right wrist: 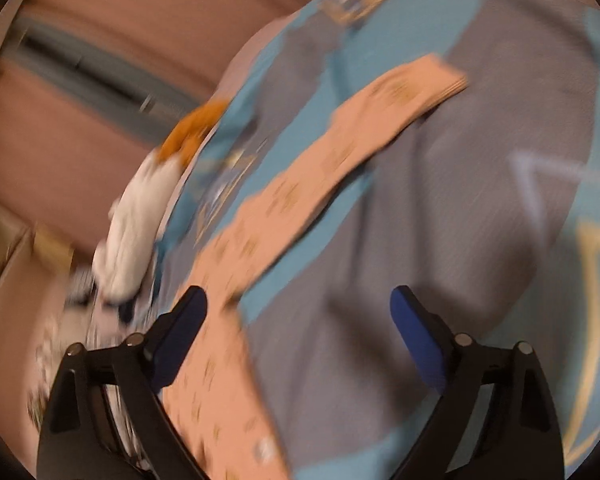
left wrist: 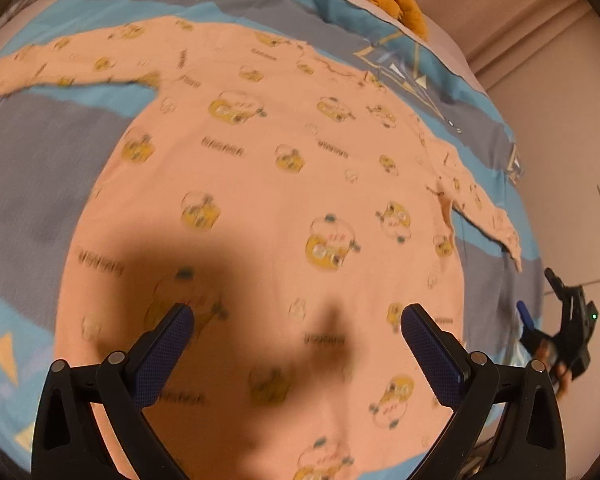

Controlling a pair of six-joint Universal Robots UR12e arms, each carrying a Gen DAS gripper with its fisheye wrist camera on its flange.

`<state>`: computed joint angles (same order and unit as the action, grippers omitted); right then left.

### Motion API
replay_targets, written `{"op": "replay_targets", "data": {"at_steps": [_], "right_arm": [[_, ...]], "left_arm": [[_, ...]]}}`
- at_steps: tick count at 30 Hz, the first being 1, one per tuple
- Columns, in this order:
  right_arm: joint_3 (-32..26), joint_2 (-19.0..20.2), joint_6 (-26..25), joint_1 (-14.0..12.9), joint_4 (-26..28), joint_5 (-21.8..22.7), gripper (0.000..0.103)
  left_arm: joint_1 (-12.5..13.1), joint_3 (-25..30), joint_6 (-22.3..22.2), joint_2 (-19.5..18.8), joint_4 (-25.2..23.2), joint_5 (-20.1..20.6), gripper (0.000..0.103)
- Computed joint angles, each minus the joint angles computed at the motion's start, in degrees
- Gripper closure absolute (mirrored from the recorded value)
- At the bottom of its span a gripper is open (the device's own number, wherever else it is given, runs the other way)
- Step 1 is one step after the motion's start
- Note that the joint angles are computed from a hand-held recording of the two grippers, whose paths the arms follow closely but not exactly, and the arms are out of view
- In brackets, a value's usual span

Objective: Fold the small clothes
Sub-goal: 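Grasp the sleeve cuff nearest the right tool with the right gripper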

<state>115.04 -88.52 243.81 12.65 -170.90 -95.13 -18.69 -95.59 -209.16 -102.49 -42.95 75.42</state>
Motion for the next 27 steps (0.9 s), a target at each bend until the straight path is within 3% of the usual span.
{"op": "replay_targets", "data": {"at_steps": [8, 12, 14, 16, 18, 21, 27], "right_arm": [[0.4, 1.8, 6.6, -6.1, -1.8, -0.1, 0.03], [0.4, 3.7, 9.5, -8.5, -6.4, 1.3, 0.047], [0.4, 4.3, 10.7, -9.6, -8.1, 2.0, 0.056], [0.3, 4.5, 11.3, -10.3, -7.5, 2.1, 0.079], [-0.3, 4.2, 10.6, -10.0, -4.7, 0.5, 0.094], [-1.8, 4.1, 6.3, -9.7, -3.7, -0.4, 0.094], [-11.9, 5.4, -13.3, -5.2, 4.1, -2.9, 0.095]], "left_arm": [[-0.2, 5.3, -0.1, -4.4, -0.1, 3.5, 0.001], [-0.2, 7.5, 0.0, -6.0, -0.2, 3.9, 0.001], [-0.2, 8.4, 0.0, -6.6, 0.1, 4.0, 0.001], [-0.2, 9.0, -0.2, -7.1, 0.2, 3.9, 0.001], [0.0, 9.5, -0.3, -7.3, 0.2, 3.9, 0.001], [0.3, 9.6, -0.5, -7.4, 0.3, 3.9, 0.001], [1.7, 7.8, -2.6, -6.1, 2.3, 3.8, 0.001]]}}
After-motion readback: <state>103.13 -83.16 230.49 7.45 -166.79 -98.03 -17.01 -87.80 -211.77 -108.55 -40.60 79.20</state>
